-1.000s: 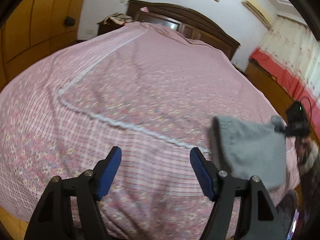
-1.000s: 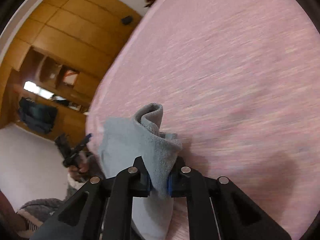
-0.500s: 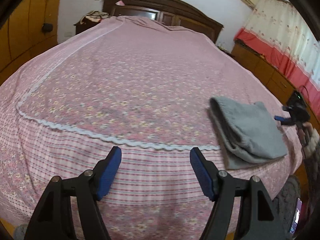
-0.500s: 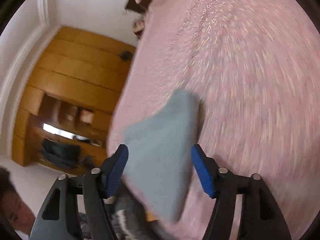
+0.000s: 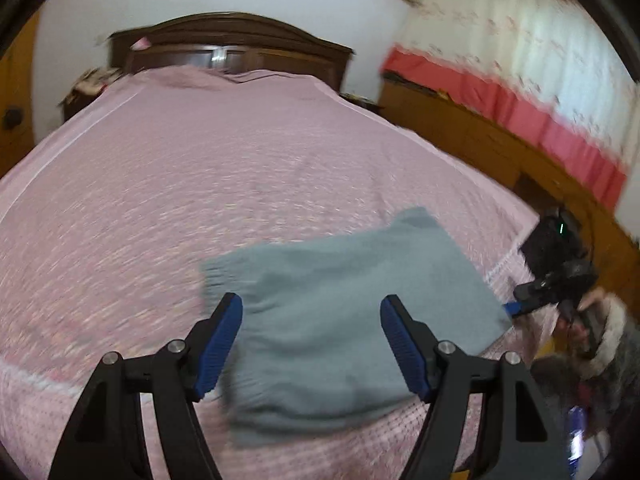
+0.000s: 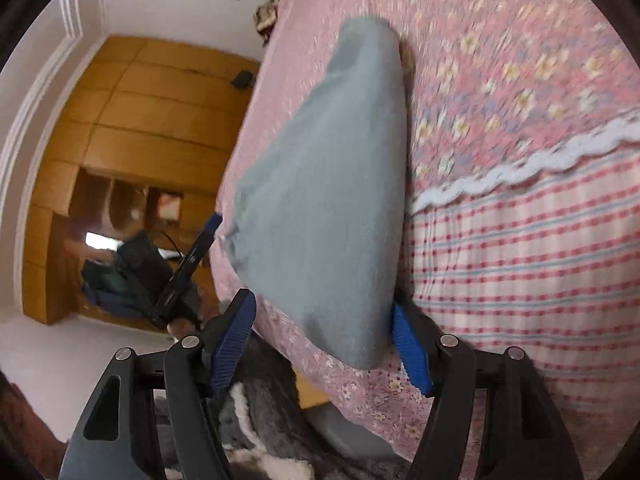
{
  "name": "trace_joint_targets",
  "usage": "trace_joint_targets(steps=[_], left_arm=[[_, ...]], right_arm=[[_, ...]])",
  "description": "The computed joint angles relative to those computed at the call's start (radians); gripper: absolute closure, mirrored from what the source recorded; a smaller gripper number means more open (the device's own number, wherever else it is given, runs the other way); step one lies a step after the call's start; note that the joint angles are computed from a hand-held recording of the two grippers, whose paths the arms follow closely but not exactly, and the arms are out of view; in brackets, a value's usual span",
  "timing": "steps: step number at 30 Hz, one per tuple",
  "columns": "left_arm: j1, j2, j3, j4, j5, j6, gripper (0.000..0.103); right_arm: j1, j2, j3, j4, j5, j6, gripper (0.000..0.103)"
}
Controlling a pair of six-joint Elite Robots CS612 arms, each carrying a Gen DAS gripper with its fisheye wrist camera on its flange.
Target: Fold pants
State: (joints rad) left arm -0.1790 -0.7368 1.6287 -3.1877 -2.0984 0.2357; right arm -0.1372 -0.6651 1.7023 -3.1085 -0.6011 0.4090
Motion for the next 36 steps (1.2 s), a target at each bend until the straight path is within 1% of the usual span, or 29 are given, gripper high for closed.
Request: trace_joint_targets(steps=[1,2,3,4,5,7,8,10,11,13,14,15,16,18,19,20,22,24,25,26,27,28,29,30,31,32,33,34,36], left_arm=[[-0.011,0.004,0.002,0.006,0.030,0.022,0.028],[-0.022,0.008,0.003,0.024,0.067,0.040,0.028],[-0.029,0.012,0.003,0.044,0.095,0.053,0.028],[-0.033,0.017,0.002,0.061,0.122,0.062,0.030],[-0.036,0.024,0.005,0.055,0.152,0.082,0.034],[-0.047,0.027,0.029,0.009,0.226,0.137,0.034],[-0.053,0.024,0.042,-0.019,0.266,0.153,0.034],[-0.058,0.022,0.052,-0.041,0.311,0.155,0.023],[-0.055,0.024,0.051,-0.038,0.333,0.145,0.017],[-0.034,0.023,0.038,0.013,0.293,0.123,0.017],[-0.027,0.016,0.035,0.038,0.287,0.102,0.018],[-0.023,0.008,0.039,0.035,0.285,0.088,0.019],[-0.022,-0.001,0.048,0.011,0.285,0.082,0.020],[-0.023,-0.021,0.075,-0.070,0.282,0.084,0.020],[-0.023,-0.029,0.085,-0.104,0.263,0.087,0.020],[-0.024,-0.037,0.093,-0.139,0.230,0.089,0.020],[-0.026,-0.043,0.094,-0.168,0.123,0.086,0.020],[-0.030,-0.037,0.079,-0.136,0.026,0.081,0.020],[-0.033,-0.034,0.069,-0.084,-0.009,0.091,0.025],[-0.042,-0.029,0.051,0.002,-0.030,0.115,0.048],[-0.051,-0.021,0.031,0.089,-0.027,0.130,0.064],[-0.057,-0.012,0.017,0.134,-0.012,0.126,0.064],[-0.063,0.002,0.004,0.157,0.017,0.112,0.064],[-0.069,0.012,0.003,0.158,0.056,0.103,0.065],[-0.070,0.023,-0.004,0.168,0.083,0.106,0.066],[-0.064,0.034,-0.008,0.169,0.072,0.108,0.068],[-0.058,0.038,-0.008,0.160,0.054,0.105,0.069],[-0.055,0.037,-0.006,0.162,0.052,0.111,0.069],[-0.055,0.022,0.001,0.184,0.075,0.126,0.069]], right_arm=[[0.014,-0.001,-0.009,0.003,-0.032,0.014,0.053],[0.029,-0.007,-0.008,0.024,-0.082,-0.008,0.090],[0.035,-0.008,-0.007,0.034,-0.102,-0.038,0.090],[0.033,-0.007,-0.003,0.025,-0.099,-0.043,0.090],[0.035,-0.004,-0.004,0.005,-0.094,-0.025,0.090],[0.039,0.004,-0.006,-0.039,-0.086,0.021,0.090],[0.037,0.001,-0.001,-0.043,-0.086,0.023,0.090],[0.028,-0.013,0.013,-0.040,-0.100,0.016,0.090],[0.034,-0.032,0.030,-0.047,-0.144,0.015,0.090],[0.019,-0.075,0.078,-0.054,-0.213,-0.032,0.090],[0.025,-0.093,0.096,-0.085,-0.253,-0.033,0.090],[0.028,-0.108,0.111,-0.115,-0.287,-0.029,0.090],[0.031,-0.119,0.121,-0.164,-0.301,-0.007,0.090],[0.030,-0.118,0.119,-0.250,-0.271,0.034,0.090],[0.033,-0.113,0.105,-0.277,-0.252,0.048,0.090],[0.040,-0.096,0.078,-0.313,-0.206,0.062,0.090],[0.036,-0.050,0.026,-0.362,-0.101,0.095,0.090],[0.045,0.002,-0.035,-0.382,-0.036,0.146,0.090],[0.051,0.022,-0.059,-0.373,-0.029,0.165,0.090],[0.052,0.035,-0.071,-0.349,-0.031,0.171,0.090],[0.055,0.047,-0.081,-0.309,-0.048,0.173,0.090],[0.056,0.053,-0.080,-0.262,-0.068,0.163,0.090],[0.058,0.051,-0.076,-0.209,-0.096,0.150,0.091],[0.055,0.061,-0.070,-0.188,-0.097,0.162,0.103],[0.045,0.077,-0.071,-0.209,-0.057,0.195,0.103],[0.036,0.092,-0.072,-0.252,-0.021,0.246,0.103],[0.033,0.087,-0.063,-0.253,-0.028,0.255,0.103],[0.035,0.069,-0.054,-0.223,-0.052,0.224,0.103],[0.039,0.033,-0.043,-0.165,-0.098,0.156,0.103]])
